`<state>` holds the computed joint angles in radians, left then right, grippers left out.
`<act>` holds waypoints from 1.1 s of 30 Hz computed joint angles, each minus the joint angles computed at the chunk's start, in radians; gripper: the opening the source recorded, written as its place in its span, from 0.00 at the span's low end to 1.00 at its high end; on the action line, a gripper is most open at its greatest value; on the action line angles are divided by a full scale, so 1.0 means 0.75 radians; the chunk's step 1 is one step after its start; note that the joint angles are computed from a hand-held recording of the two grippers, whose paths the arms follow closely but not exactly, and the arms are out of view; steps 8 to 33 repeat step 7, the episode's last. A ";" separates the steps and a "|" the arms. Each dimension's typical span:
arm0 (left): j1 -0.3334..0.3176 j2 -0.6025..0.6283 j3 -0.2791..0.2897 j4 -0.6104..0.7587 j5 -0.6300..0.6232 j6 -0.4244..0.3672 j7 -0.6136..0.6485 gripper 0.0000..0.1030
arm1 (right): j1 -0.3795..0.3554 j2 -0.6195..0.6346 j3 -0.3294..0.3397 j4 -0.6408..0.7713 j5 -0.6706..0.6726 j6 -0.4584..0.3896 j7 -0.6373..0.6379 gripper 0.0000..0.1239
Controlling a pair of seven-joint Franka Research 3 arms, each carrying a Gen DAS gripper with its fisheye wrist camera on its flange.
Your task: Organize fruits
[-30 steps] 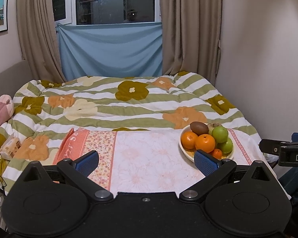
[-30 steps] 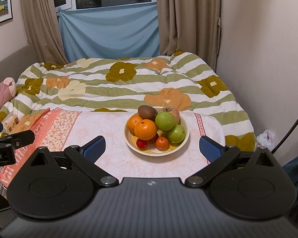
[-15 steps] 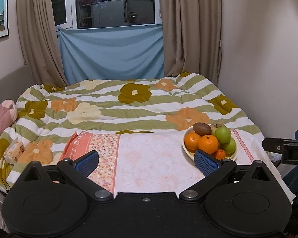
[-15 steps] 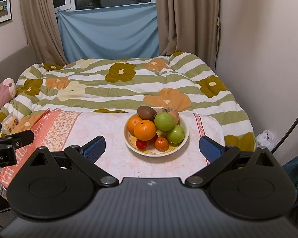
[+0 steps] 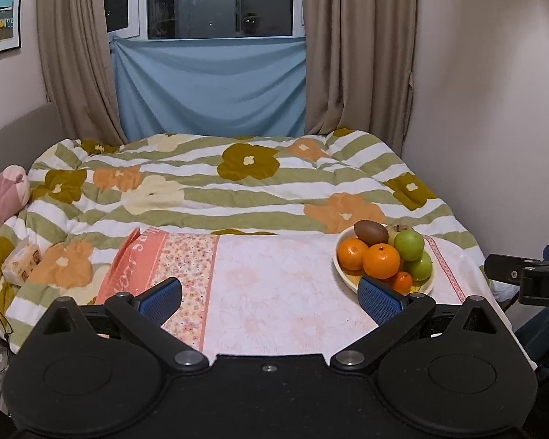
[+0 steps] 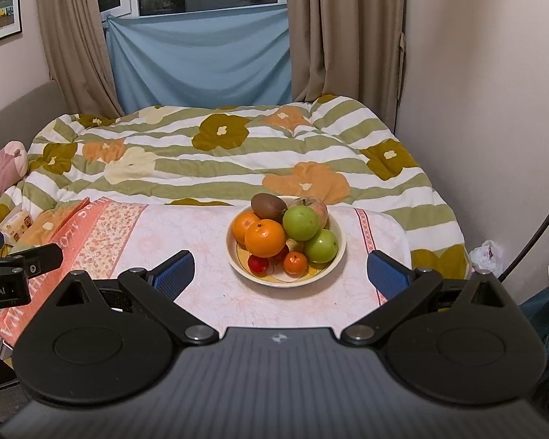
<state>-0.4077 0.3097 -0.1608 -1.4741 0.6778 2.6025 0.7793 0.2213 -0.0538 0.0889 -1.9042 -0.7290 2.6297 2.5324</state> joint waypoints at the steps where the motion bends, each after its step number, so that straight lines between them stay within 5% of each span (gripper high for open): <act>1: -0.001 0.000 0.001 -0.001 0.002 0.000 -0.003 1.00 | 0.000 -0.001 -0.001 -0.002 0.000 -0.001 -0.002 0.83; 33: -0.006 0.003 0.010 -0.003 0.023 0.009 -0.042 1.00 | -0.006 -0.006 -0.001 -0.009 0.006 -0.009 -0.016 0.83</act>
